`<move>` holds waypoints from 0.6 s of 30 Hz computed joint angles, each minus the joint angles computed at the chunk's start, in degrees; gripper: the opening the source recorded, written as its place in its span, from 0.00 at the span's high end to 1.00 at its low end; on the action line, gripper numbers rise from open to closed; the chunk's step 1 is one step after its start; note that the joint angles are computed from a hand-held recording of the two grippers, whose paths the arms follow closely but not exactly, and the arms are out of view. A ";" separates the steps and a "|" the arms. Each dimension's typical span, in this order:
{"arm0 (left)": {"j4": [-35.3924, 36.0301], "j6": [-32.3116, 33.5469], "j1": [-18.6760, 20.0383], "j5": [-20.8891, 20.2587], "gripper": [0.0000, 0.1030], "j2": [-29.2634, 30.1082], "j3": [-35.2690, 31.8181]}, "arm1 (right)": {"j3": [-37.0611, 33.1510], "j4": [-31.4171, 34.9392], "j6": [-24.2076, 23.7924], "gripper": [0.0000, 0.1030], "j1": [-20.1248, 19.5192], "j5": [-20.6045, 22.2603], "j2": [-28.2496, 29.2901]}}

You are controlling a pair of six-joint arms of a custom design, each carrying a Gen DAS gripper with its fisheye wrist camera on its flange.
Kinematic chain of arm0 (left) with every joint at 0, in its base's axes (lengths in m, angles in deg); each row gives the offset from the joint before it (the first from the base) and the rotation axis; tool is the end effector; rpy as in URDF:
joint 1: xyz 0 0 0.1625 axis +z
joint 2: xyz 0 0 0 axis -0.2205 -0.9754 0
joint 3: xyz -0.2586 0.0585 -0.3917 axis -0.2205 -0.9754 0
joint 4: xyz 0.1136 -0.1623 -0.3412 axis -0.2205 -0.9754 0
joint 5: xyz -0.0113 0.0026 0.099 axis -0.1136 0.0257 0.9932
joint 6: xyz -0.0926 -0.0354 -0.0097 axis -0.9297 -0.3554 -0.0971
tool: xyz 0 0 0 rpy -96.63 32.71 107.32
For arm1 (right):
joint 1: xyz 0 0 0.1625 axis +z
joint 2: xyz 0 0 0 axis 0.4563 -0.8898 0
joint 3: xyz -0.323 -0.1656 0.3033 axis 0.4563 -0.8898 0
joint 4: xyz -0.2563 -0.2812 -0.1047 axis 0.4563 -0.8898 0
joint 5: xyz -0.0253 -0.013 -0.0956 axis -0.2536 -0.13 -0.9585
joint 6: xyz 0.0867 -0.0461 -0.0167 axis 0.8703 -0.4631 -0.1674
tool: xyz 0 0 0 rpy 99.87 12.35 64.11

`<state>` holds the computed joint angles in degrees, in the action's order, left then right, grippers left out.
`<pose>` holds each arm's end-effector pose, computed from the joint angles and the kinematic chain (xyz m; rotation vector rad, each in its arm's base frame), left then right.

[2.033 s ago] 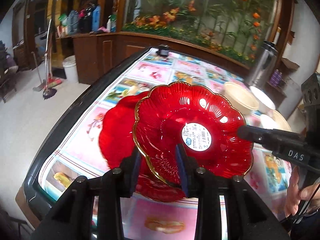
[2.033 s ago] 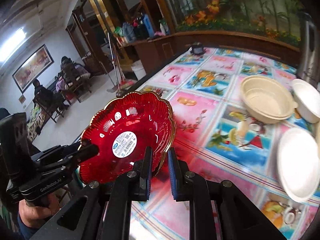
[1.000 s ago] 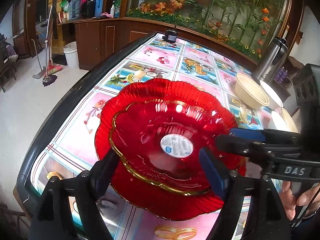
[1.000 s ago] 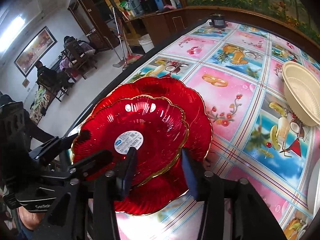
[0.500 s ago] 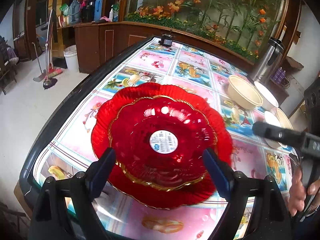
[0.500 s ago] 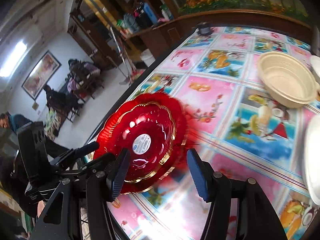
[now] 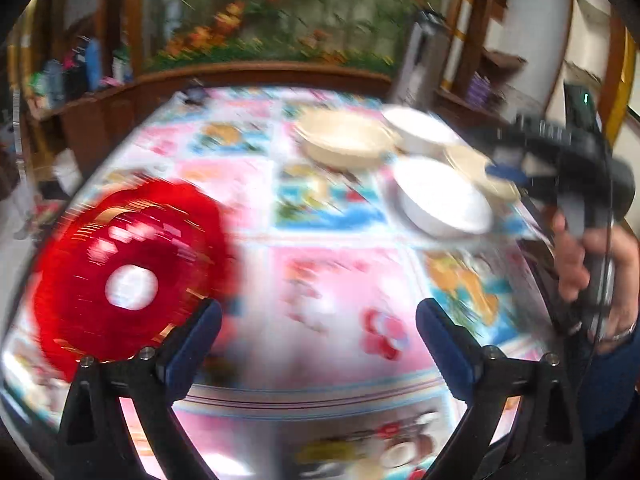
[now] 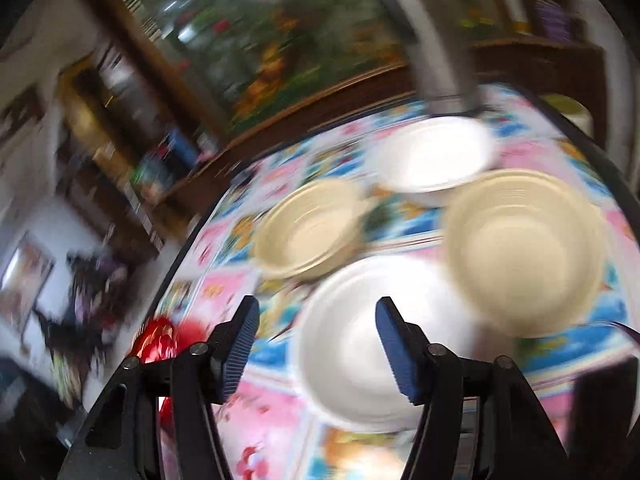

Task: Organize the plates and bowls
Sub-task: 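Grasp the white foam plate rim with the right tool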

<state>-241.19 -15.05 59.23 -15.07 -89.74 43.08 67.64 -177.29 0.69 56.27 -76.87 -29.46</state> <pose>-0.3326 -0.5895 0.0116 1.3368 2.5233 -0.3872 0.0358 -0.5145 0.3556 -0.4682 -2.2882 1.4732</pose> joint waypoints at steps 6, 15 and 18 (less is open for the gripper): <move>-0.69 -0.78 -0.68 0.89 0.05 3.95 0.09 | 2.81 -1.38 -1.03 0.33 -1.44 -0.19 -3.17; 3.50 -3.86 0.13 1.11 0.05 4.37 -1.63 | 5.49 2.81 2.75 0.41 -3.41 -1.54 -4.31; 3.72 -2.97 -0.37 2.00 0.05 4.64 -1.61 | 5.45 5.12 4.14 0.41 -4.58 -0.49 -4.92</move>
